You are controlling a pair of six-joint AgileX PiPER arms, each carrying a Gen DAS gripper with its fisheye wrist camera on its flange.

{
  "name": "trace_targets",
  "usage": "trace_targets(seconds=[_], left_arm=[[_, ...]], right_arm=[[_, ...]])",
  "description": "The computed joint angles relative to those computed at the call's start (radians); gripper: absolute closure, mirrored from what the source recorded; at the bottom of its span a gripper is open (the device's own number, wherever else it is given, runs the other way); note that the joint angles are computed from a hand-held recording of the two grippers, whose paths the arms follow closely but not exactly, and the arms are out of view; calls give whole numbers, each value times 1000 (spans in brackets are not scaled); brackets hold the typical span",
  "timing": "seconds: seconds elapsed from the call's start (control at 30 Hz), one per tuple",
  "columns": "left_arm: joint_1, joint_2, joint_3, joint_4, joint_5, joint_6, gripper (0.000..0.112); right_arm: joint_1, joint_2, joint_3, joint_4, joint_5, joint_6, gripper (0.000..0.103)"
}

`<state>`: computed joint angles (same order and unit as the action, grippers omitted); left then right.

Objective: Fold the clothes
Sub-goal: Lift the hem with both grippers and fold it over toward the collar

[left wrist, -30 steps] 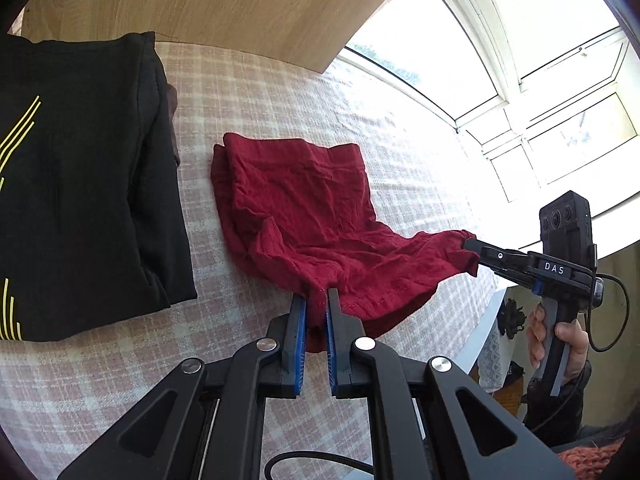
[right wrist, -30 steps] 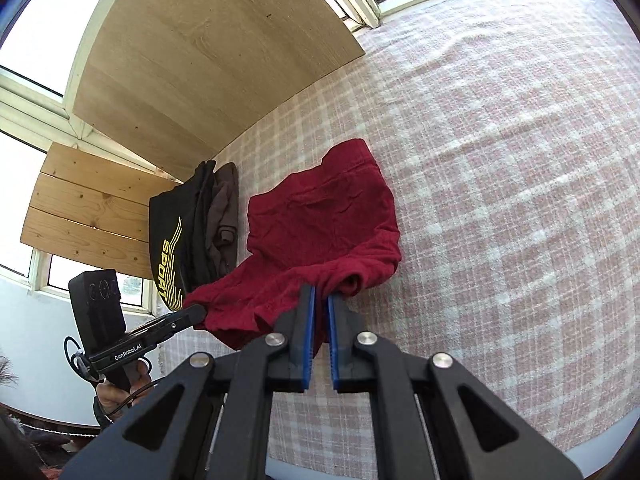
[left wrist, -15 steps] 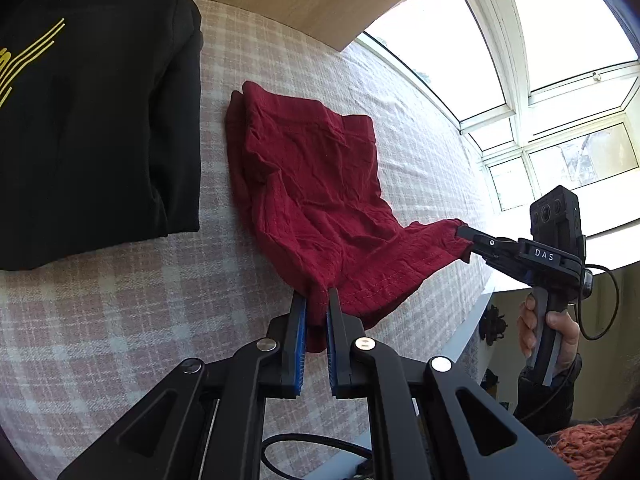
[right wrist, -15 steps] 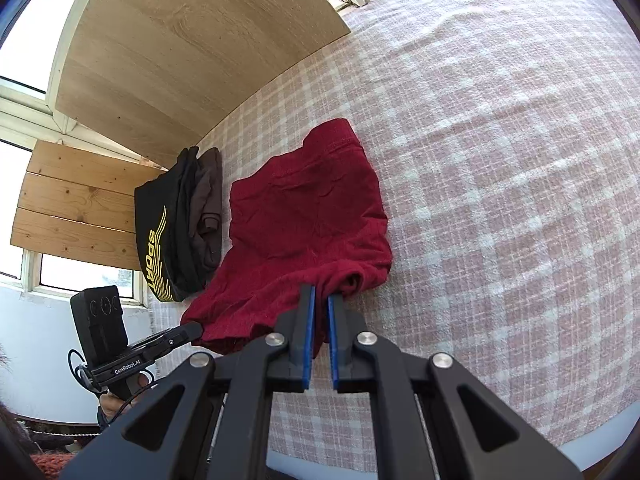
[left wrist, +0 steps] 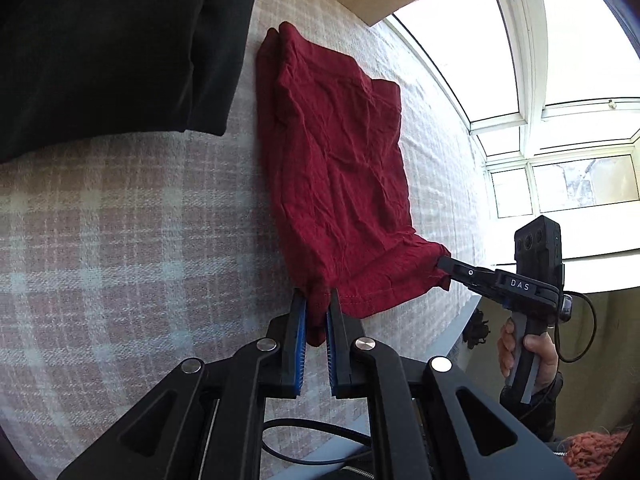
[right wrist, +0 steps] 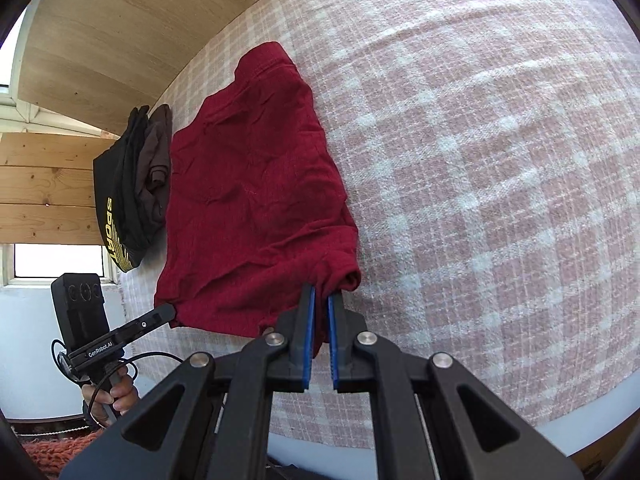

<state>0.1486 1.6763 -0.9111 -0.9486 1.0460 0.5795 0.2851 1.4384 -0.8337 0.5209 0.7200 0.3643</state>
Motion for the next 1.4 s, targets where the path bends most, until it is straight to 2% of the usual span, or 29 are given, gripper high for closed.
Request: trace_targets(seconds=[0.13,0.27,0.37,0.47,0.53,0.57,0.6,0.63,0.7,0.73,0.8,0.93,1.1,1.17,1.23,1.3,1.33,1.4], left_arm=[[27,37,-34,14,15,25,104],[46,53,21,-6,25,66,105],[48,42,34,-13,22,79,104],[46,30,34,-8,14,78,104],[41,31,35,-13,10,76,105],[36,31,37,-17,6,74,105],[35,30,39,-18,4,74,105],[33,29,41,-21,4,75,105],[35,26,44,-24,5,80,105],[37,24,46,-24,6,82,105],[34,18,45,-22,1,79,105],[35,11,44,-25,3,84,104],[40,25,28,-42,10,92,104],[44,40,11,-51,12,89,105],[45,51,-15,-54,17,86,105],[47,50,-31,-51,25,89,105],[48,49,-35,-48,29,89,104],[48,50,-42,-39,33,83,105]], right_arm=[[4,6,-32,-63,37,16,97],[32,80,-36,-90,95,4,96],[42,88,-46,-128,153,42,93],[123,58,-169,-392,290,223,93],[149,47,-262,-488,362,249,93],[136,47,-305,-476,375,219,93],[111,47,-334,-424,351,168,93],[89,62,-360,-332,288,93,93],[86,186,-476,-165,220,-92,94],[103,264,-540,-138,200,-151,98],[143,423,-669,-137,192,-204,99],[178,673,-878,-83,243,-267,99],[204,838,-1064,-105,341,-250,100],[194,843,-1067,-82,355,-272,101],[169,797,-1008,-27,343,-314,101],[122,666,-837,67,264,-401,101],[98,581,-737,77,224,-421,97],[55,406,-537,-8,164,-354,82]])
